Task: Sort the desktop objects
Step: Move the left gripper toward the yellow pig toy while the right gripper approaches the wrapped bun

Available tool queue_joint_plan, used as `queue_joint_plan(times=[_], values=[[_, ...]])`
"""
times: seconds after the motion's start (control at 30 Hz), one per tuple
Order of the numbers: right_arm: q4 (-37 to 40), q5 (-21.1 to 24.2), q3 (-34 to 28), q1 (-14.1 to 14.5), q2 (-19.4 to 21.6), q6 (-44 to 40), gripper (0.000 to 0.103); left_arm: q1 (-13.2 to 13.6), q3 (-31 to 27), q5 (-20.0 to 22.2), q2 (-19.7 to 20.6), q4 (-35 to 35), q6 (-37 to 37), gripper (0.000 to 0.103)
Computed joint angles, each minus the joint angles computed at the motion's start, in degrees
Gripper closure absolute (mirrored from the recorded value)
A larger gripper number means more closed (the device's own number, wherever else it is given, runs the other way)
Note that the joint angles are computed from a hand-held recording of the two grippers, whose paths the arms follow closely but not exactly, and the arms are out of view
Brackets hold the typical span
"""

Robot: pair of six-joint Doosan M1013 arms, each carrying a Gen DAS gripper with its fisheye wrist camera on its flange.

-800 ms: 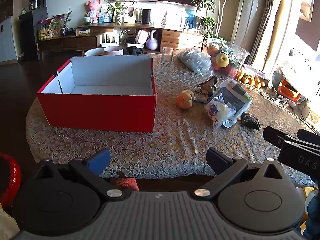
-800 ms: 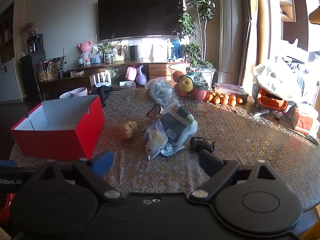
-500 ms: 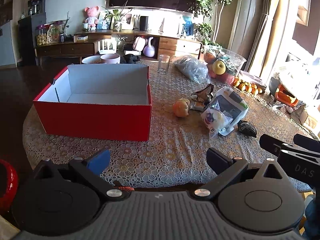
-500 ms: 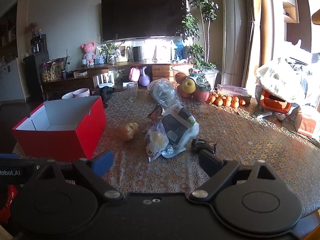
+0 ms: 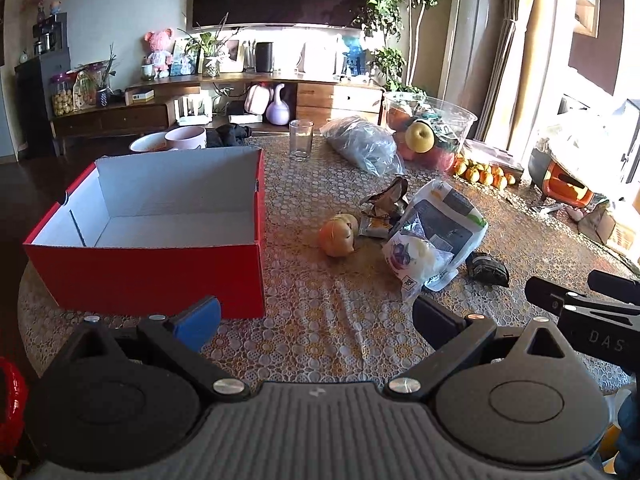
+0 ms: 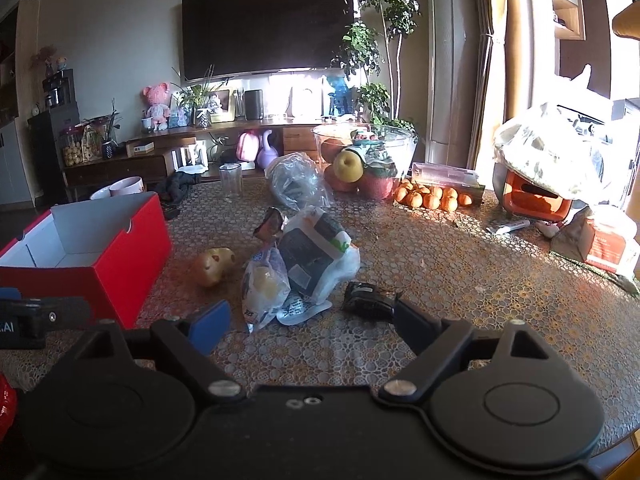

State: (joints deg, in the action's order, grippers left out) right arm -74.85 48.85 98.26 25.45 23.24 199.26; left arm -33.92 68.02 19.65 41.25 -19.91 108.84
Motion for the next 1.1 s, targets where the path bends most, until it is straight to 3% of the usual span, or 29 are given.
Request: queue_joint_plan(times=[0.17,0.57,1.1], values=[[0.5,-1.2,-0.1,-1.0,0.3,-1.8,0.017,-0.4,-3.5,0.4,2.1,2.8,-3.5,0.000],[1.2,-5.4,-1.4,-3.0,2.0,-5.9,0.022,-1.0,-12.7,4.8,7.6,-1.4,1.1,0.001],[2.2,-10.3,-4.4,-5.7,5.2,-12.3,0.025,-1.0,-29.8,14.1,17.6,-0.4,0.3,0.001]])
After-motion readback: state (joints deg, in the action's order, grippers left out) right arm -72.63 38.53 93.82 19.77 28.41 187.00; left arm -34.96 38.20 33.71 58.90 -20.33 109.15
